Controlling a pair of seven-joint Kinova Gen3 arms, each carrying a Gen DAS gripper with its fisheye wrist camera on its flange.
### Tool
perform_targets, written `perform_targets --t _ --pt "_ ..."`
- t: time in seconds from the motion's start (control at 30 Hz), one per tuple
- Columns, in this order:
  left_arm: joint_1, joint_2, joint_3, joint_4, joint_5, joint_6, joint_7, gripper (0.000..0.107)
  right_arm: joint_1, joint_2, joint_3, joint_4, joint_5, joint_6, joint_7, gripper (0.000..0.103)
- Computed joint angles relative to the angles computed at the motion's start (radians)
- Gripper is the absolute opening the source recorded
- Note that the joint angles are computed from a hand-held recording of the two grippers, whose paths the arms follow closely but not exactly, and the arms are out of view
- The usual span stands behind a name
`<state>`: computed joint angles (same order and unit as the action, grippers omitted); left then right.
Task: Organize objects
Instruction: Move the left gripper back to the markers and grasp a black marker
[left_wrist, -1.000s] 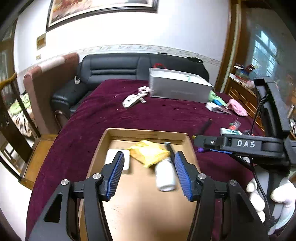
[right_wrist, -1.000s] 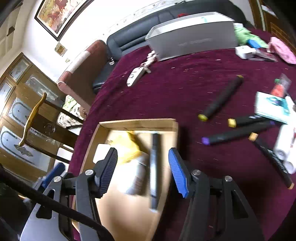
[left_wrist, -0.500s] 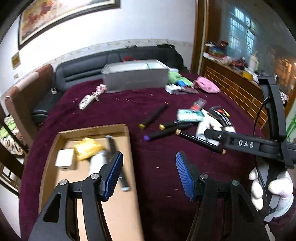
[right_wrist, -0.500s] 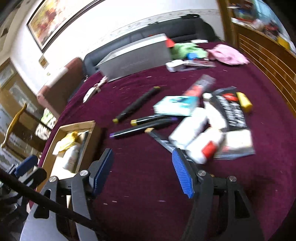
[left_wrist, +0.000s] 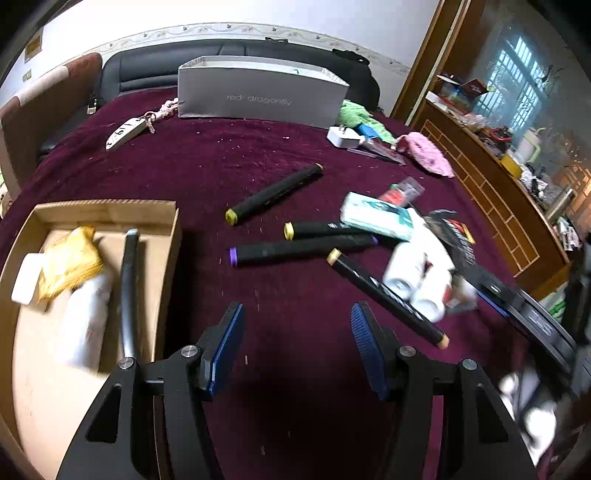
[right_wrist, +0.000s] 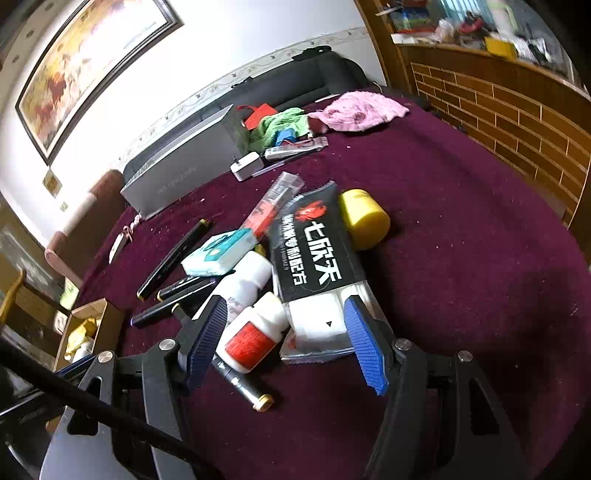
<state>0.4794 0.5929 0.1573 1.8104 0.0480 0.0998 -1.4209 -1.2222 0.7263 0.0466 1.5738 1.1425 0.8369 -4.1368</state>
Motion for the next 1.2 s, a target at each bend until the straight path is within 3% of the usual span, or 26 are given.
perform_targets --t 0.1,0.17,0.27,0.33,0.4,0.47,0.53,0.63,0.8,0.97,1.03,1.2 --pt "0.123 0.039 -0.124 -0.065 -0.082 0.001 0.01 0.053 -0.001 -0.011 0.007 0.033 0.032 -0.026 -0.043 0.066" --pt "0.216 0.081 -0.216 -0.125 -0.164 0.018 -0.048 0.053 -0.002 -0.019 0.009 0.057 0.067 -0.047 -0.089 0.068" --pt "0.312 0.141 -0.316 -0.212 -0.228 0.093 -0.088 0.053 0.004 -0.027 -0.002 0.075 0.104 -0.053 -0.128 0.069" --pt "0.296 0.18 -0.3 -0.271 -0.221 0.153 -0.131 0.054 0.01 -0.029 -0.011 0.083 0.122 -0.05 -0.152 0.069" --pt "0.24 0.187 -0.239 -0.298 -0.188 0.183 -0.191 0.055 0.021 -0.033 -0.022 0.094 0.139 -0.057 -0.175 0.069" --pt "0.155 0.187 -0.146 -0.333 -0.111 0.262 -0.272 0.045 0.029 -0.035 -0.032 0.102 0.151 -0.061 -0.198 0.069" --pt "0.075 0.175 -0.055 -0.322 -0.047 0.299 -0.353 0.027 0.036 -0.036 -0.042 0.104 0.153 -0.057 -0.205 0.069" --pt "-0.007 0.163 0.042 -0.303 0.002 0.342 -0.446 0.024 0.042 -0.037 -0.052 0.109 0.159 -0.06 -0.219 0.069" --pt "0.102 0.163 -0.065 -0.306 -0.013 0.302 -0.417 0.024 0.048 -0.04 -0.062 0.116 0.176 -0.058 -0.24 0.07" --pt "0.142 0.183 -0.092 -0.33 -0.02 0.257 -0.403 0.021 0.056 -0.034 -0.071 0.1 0.155 -0.048 -0.201 0.07" --pt "0.118 0.179 -0.06 -0.322 0.002 0.263 -0.433 0.011 0.055 -0.032 -0.069 0.094 0.146 -0.047 -0.185 0.07" --pt "0.063 0.105 -0.008 -0.165 0.046 0.201 -0.456 0.011 0.042 -0.03 -0.06 0.092 0.142 -0.039 -0.176 0.07"
